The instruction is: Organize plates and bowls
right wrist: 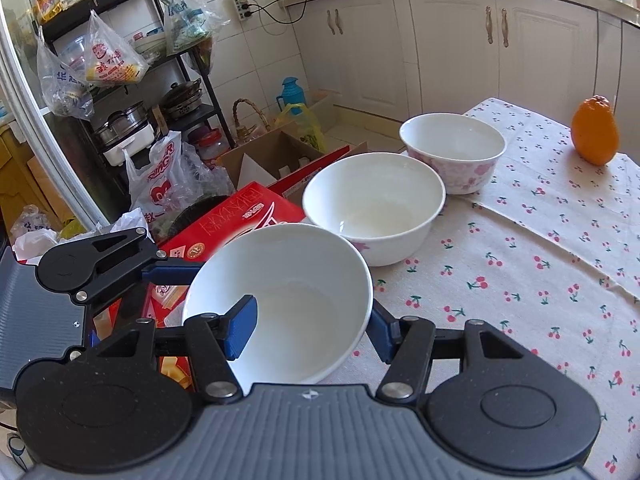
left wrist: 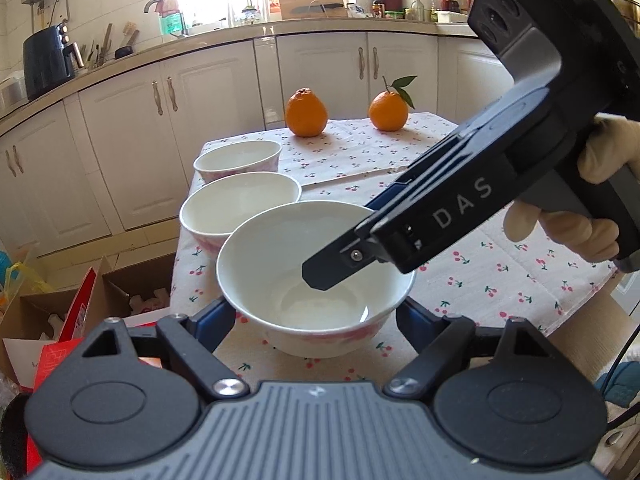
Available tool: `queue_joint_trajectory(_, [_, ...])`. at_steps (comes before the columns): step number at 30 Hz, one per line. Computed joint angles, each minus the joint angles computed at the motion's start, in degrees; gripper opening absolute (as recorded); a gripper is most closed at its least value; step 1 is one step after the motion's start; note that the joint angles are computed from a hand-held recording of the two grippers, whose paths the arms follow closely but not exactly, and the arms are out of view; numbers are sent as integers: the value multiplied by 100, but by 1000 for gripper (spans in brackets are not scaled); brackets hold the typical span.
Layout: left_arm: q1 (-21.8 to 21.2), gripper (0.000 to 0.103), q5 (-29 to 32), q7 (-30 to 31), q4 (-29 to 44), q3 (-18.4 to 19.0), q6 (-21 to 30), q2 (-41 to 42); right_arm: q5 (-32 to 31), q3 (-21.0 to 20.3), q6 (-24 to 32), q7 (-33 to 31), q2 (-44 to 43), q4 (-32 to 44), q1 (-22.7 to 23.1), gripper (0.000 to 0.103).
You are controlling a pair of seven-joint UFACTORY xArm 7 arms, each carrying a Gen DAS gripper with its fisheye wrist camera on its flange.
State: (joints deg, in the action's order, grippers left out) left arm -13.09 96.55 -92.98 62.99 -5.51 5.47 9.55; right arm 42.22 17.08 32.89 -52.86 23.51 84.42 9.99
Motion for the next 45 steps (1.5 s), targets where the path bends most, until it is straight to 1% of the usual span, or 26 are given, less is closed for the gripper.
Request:
queue_joint_trajectory(8, [-62,87,69,338,791,-103,-473,635,274,-183,-362,-2,-483,-600,-227,65])
queue_joint_trajectory(11, [-98,87,-151,687,1085,-111,-661,905,355,-259,-487,0,-615,-774,-290,65])
queue_joint_trajectory(14, [-217,87,-583,1192,1287,-15,-857,1129,325,-348,-643,93,-706,-914,-305,65])
queue_joint_trajectory(17, [-291,87,-1225,1907,1422,9,-978,1333,324,-399,-713,190,-744,-983,-355,65])
queue_joint_trajectory(19, [-339,87,-1467,2187,1507,35,-1058,1453,312,-427,-737,258,-766,-1022,-385,65])
queue_joint_trajectory(22, [31,87,-2404,3223,1510,-474,-1016,1650,195,-485,-778,409,-766,-1062,-402,65])
queue_joint_trajectory(25, [200,87,-2907,3768,1546,-741,-989,1793,98,-499,-812,526,-742,-1073,-431,65])
queue_joint_trajectory(31, [387,87,-3596,4555,1555,-1063,-898,1939,39,-485,-786,623,-708,-1095,-516,65])
queue_joint_trajectory(34, [439,87,-3884,4865,1548,-1155,-866,1980,-7,-478,-808,670,-686,-1102,-529,65])
queue_joint_trajectory(36, [419,87,-4042,5010,1537,-1140,-886,1995,-31,-473,-815,704,-708,-1122,-535,65])
queue_joint_trajectory(37, [473,87,-4147,5141,1547,-1216,-859,2021,-34,-468,-810,709,-706,-1120,-541,65])
queue_joint_trajectory(38, [466,87,-4224,5214,1538,-1212,-864,2025,-39,-466,-810,721,-696,-1109,-544,65])
queue_joint_trajectory(40, [374,87,-4343,5297,1510,-1101,-916,2012,26,-433,-808,674,-685,-1097,-579,66])
queue_joint_trajectory(41, [307,87,-4391,5326,1491,-1018,-952,1997,72,-415,-790,633,-669,-1073,-600,68])
queue_joint_trajectory(43, [104,91,-4452,5370,1446,-777,-1032,1949,213,-370,-850,498,-692,-1099,-632,80])
queue_joint_trajectory(44, [-44,95,-4486,5350,1416,-597,-1084,1913,265,-359,-901,446,-713,-1120,-632,89])
queue_joint_trajectory(45, [-148,96,-4529,5353,1370,-465,-1142,1873,317,-347,-955,384,-736,-1143,-631,93])
